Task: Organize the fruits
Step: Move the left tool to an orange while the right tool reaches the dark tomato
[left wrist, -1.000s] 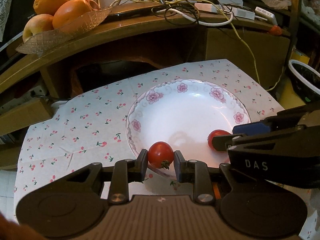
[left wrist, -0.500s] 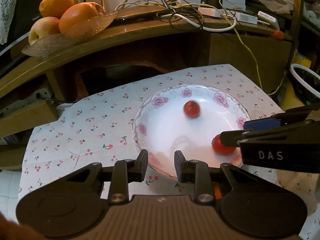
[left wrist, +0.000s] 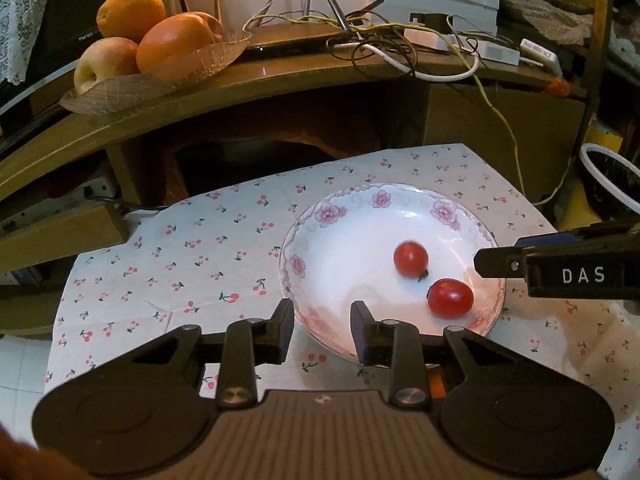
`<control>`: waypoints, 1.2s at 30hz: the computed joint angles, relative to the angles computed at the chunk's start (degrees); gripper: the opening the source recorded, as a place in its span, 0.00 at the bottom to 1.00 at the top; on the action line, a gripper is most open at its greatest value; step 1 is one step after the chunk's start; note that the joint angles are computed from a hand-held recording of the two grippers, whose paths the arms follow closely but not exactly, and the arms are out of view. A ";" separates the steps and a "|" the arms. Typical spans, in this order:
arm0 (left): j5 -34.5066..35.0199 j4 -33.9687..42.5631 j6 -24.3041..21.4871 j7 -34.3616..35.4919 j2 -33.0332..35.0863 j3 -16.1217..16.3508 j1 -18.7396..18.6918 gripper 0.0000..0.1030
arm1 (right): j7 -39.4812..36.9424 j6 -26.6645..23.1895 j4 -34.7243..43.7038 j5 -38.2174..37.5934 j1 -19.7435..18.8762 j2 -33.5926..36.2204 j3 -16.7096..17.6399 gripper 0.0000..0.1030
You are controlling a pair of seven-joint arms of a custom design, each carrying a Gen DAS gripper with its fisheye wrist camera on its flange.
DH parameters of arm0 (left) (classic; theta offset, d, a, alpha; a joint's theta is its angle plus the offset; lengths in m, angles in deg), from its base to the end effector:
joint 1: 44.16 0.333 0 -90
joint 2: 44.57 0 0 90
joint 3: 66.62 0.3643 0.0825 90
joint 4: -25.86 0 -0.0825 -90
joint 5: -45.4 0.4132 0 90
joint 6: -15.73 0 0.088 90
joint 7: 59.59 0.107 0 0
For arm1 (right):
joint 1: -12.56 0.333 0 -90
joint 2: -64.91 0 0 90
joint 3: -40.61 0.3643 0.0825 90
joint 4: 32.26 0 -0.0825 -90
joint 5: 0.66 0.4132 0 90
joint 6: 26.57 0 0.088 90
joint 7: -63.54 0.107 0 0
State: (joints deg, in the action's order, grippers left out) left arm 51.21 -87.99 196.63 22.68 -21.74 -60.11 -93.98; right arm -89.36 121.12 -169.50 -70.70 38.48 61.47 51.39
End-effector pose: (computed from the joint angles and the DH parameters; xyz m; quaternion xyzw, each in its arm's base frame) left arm 0.4961 -0.4914 0.3783 -0.3695 0.8490 -0.3421 0.1603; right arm 0.4064 0.3235 0.3835 -0.5113 0.7709 -0.2612 0.2757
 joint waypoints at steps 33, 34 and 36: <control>-4.14 -14.95 0.95 10.39 -10.04 -12.46 15.57 0.37 | -8.16 6.59 -1.22 4.50 3.46 0.27 2.49 0.53; -4.48 -15.12 0.90 10.90 -10.10 -13.20 16.29 0.38 | -8.64 7.08 -0.96 4.85 3.59 0.65 2.36 0.53; -5.16 -15.42 0.76 11.86 -10.17 -14.42 17.51 0.38 | -8.89 8.05 -0.55 4.99 3.85 1.31 2.16 0.53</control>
State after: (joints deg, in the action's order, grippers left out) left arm 46.05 -103.41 197.39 34.54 -31.92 -74.52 -76.48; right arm -98.26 129.17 -170.06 -65.71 42.33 62.78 53.55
